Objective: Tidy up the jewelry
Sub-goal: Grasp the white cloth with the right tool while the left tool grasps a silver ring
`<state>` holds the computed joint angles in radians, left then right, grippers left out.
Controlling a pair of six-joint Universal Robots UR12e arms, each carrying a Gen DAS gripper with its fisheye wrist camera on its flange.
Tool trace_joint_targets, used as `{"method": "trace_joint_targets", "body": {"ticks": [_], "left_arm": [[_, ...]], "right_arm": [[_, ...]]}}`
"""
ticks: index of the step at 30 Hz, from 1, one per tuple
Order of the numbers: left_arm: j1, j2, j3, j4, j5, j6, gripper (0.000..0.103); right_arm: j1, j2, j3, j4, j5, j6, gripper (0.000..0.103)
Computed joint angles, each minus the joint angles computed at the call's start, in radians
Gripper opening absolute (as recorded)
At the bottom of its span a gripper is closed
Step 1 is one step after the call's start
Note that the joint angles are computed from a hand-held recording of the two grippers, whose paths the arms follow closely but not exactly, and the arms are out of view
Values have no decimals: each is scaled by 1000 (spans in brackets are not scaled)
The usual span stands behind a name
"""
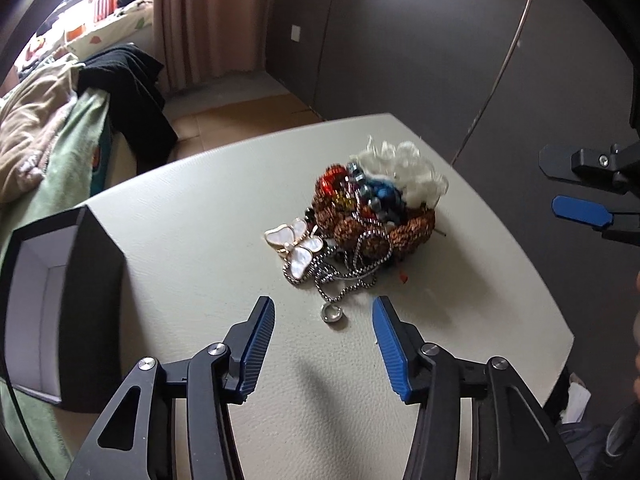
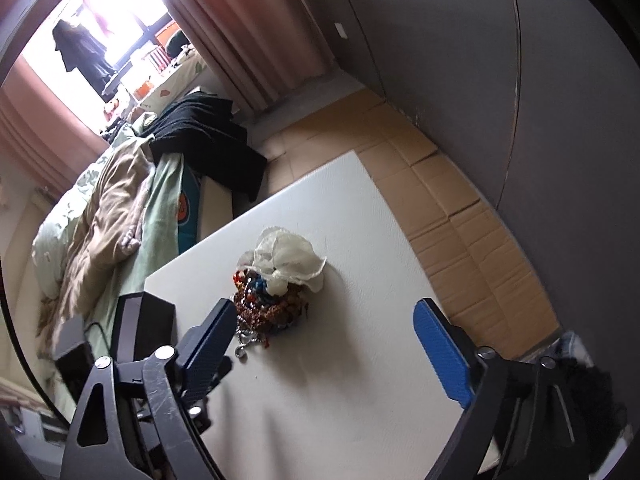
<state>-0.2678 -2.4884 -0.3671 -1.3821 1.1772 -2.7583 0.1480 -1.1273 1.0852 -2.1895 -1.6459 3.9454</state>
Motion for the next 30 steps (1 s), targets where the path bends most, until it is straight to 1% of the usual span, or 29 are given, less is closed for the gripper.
{"method": "trace_joint_targets", "body": {"ticks": [1, 4, 5, 6, 9, 11, 12, 14, 15, 18, 19, 21, 22, 23, 25, 28, 30], "left_arm": [[-2, -5, 7, -9, 5, 5, 47], [-6, -20, 27, -30, 16, 13, 42], [-6, -21, 25, -28, 17, 14, 42], [-7, -14, 7, -5, 16, 13, 42], [-10, -15, 5, 3, 21, 23, 41], [-13, -7, -13, 21, 27, 38, 34], [-16, -12, -3, 20, 33, 47, 29], [-19, -2, -27, 44, 48, 64, 20], [-20, 0, -31, 51, 54, 66, 13], [-11, -22, 16, 4, 24, 44, 13], [-9, -30, 33, -7, 24, 33, 13], [-6, -34, 45, -1, 23, 17, 13], [-3, -38, 55, 0, 16, 9, 13], [0, -39, 60, 4, 11, 1, 13], [4, -43, 72, 17, 1, -19, 13], [13, -49, 93, 24, -15, -51, 13], [20, -55, 110, 29, -27, -77, 13]], "right_arm": [[-2, 1, -1, 6, 9, 5, 84], [-4, 4, -2, 15, 20, 12, 83], [-4, 4, -2, 16, 23, 13, 83], [-5, 4, -1, 16, 27, 13, 83], [-5, 4, -1, 15, 30, 15, 83], [-4, 3, 1, 11, 26, 19, 83], [-5, 2, 4, 7, 25, 21, 83], [-6, -1, 10, -1, 24, 30, 83], [-8, -3, 17, -14, 28, 35, 83], [-16, -5, 32, -49, 51, 48, 83], [-18, -3, 35, -60, 59, 51, 83], [-21, 3, 34, -73, 79, 51, 79], [-23, 9, 29, -72, 93, 48, 73], [-24, 16, 23, -72, 106, 49, 70], [-27, 28, 12, -75, 122, 48, 67], [-28, 57, -27, -69, 127, 32, 67], [-26, 76, -60, -54, 127, 3, 67]]}}
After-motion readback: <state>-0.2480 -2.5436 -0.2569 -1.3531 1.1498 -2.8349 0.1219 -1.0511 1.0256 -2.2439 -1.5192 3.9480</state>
